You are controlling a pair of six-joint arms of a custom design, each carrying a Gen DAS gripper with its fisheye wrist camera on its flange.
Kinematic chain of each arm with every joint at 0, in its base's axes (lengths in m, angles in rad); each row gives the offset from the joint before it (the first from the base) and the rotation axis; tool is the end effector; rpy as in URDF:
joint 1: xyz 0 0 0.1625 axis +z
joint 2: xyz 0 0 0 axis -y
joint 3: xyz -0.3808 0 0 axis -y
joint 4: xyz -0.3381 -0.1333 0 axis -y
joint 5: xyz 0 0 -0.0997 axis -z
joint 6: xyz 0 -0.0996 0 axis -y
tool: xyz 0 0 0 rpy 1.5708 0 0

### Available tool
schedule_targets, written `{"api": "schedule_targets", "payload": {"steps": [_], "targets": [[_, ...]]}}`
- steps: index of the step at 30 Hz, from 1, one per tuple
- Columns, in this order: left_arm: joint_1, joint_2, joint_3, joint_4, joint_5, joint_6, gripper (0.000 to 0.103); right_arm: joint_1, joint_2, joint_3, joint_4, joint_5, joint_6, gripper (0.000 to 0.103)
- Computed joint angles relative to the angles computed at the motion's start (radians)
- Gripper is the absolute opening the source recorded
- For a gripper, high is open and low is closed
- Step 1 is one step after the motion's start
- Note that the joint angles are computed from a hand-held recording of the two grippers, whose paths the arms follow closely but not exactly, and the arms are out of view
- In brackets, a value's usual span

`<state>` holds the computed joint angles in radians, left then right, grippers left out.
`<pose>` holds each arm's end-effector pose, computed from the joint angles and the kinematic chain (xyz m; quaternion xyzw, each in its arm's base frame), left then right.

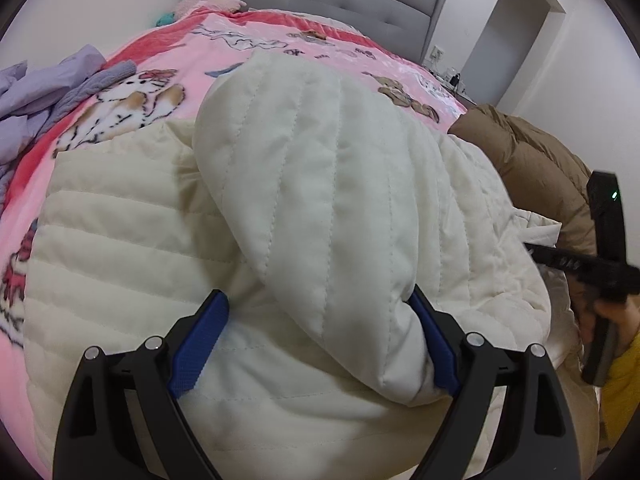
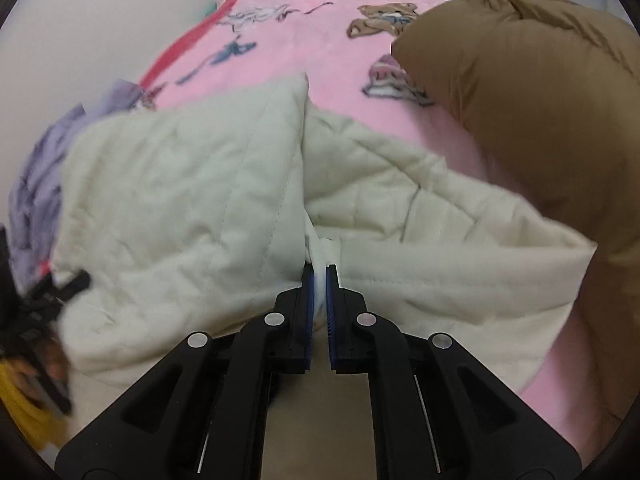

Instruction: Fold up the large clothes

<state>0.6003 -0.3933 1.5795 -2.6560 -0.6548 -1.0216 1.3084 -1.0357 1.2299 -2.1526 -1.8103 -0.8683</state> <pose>-0.3518 -0.4981 -0.0754 -0.0006 0.8961 -0.3460 0.2781 -0.0639 -0.6608 0.3729 0.2687 -0.9367 0.0987 0.2014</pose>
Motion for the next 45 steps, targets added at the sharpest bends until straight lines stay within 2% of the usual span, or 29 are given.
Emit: {"api": "schedule_targets", "payload": {"steps": [2,3,5,7,9,12,14,17,18,20,22,24,26,27,29,32,36,39,40,41,42,44,45], "targets": [[0.0,0.0,0.003,-0.005,-0.001,0.014,0.087,-0.006,-0.006,0.024,-0.045,-0.003,0.001,0.017],[0.002,0.0,-0.001,0.0,-0.003,0.018,0.087,-0.01,-0.006,0.017,-0.037,0.002,0.015,0.017],[-0.001,-0.009,0.007,-0.022,-0.007,0.036,0.087,-0.02,-0.023,-0.003,0.002,0.055,0.051,0.026],[-0.013,-0.04,0.047,-0.09,-0.009,0.066,0.087,-0.021,-0.056,0.01,-0.012,0.09,0.04,0.035],[-0.036,-0.067,0.078,-0.142,0.027,0.124,0.087,-0.012,-0.103,0.039,-0.037,0.119,0.007,0.035],[-0.06,-0.103,0.076,-0.11,0.103,0.234,0.087,0.011,-0.147,0.091,-0.142,0.122,-0.037,0.036],[-0.05,-0.105,0.035,-0.132,0.111,0.365,0.087,0.021,-0.162,0.104,-0.184,0.159,-0.053,0.037],[0.006,-0.089,-0.075,-0.091,0.052,0.493,0.087,0.035,-0.133,0.059,-0.093,0.222,-0.089,0.042],[0.036,-0.078,-0.12,-0.078,0.009,0.529,0.087,0.045,-0.113,0.043,-0.058,0.228,-0.102,0.042],[0.084,-0.063,-0.176,-0.056,-0.079,0.549,0.087,0.064,-0.086,0.054,-0.067,0.242,-0.148,0.042],[0.112,-0.052,-0.207,-0.016,-0.141,0.528,0.087,0.079,-0.065,0.057,-0.042,0.216,-0.185,0.043],[0.125,-0.051,-0.21,0.033,-0.19,0.509,0.087,0.094,-0.057,0.082,-0.062,0.148,-0.23,0.043],[0.127,-0.051,-0.192,0.07,-0.216,0.482,0.087,0.108,-0.045,0.111,-0.097,0.028,-0.306,0.042],[0.127,-0.05,-0.18,0.089,-0.234,0.466,0.087,0.103,-0.046,0.129,-0.117,0.001,-0.345,0.042],[0.122,-0.055,-0.146,0.107,-0.245,0.441,0.087,0.092,-0.059,0.167,-0.147,-0.006,-0.385,0.043],[0.108,-0.06,-0.077,0.062,-0.224,0.397,0.087,0.067,-0.07,0.189,-0.158,0.02,-0.404,0.043],[0.109,-0.031,-0.114,0.119,-0.192,0.368,0.088,0.05,-0.068,0.236,-0.234,0.029,-0.432,0.043],[0.094,-0.046,-0.093,0.074,-0.164,0.365,0.088,0.073,-0.076,0.221,-0.219,0.013,-0.347,0.044],[0.077,-0.056,-0.07,0.037,-0.134,0.37,0.088,0.073,-0.092,0.22,-0.207,0.04,-0.316,0.048],[0.063,-0.06,-0.052,0.0,-0.104,0.382,0.088,0.067,-0.131,0.237,-0.197,0.109,-0.287,0.058],[0.033,-0.065,-0.024,-0.052,-0.046,0.404,0.087,0.058,-0.173,0.274,-0.217,0.172,-0.279,0.063],[-0.012,-0.056,0.003,-0.15,0.031,0.469,0.087,0.042,-0.253,0.347,-0.226,0.278,-0.312,0.065],[-0.029,-0.044,0.001,-0.194,0.04,0.523,0.087,0.039,-0.287,0.382,-0.22,0.307,-0.344,0.065]]}}
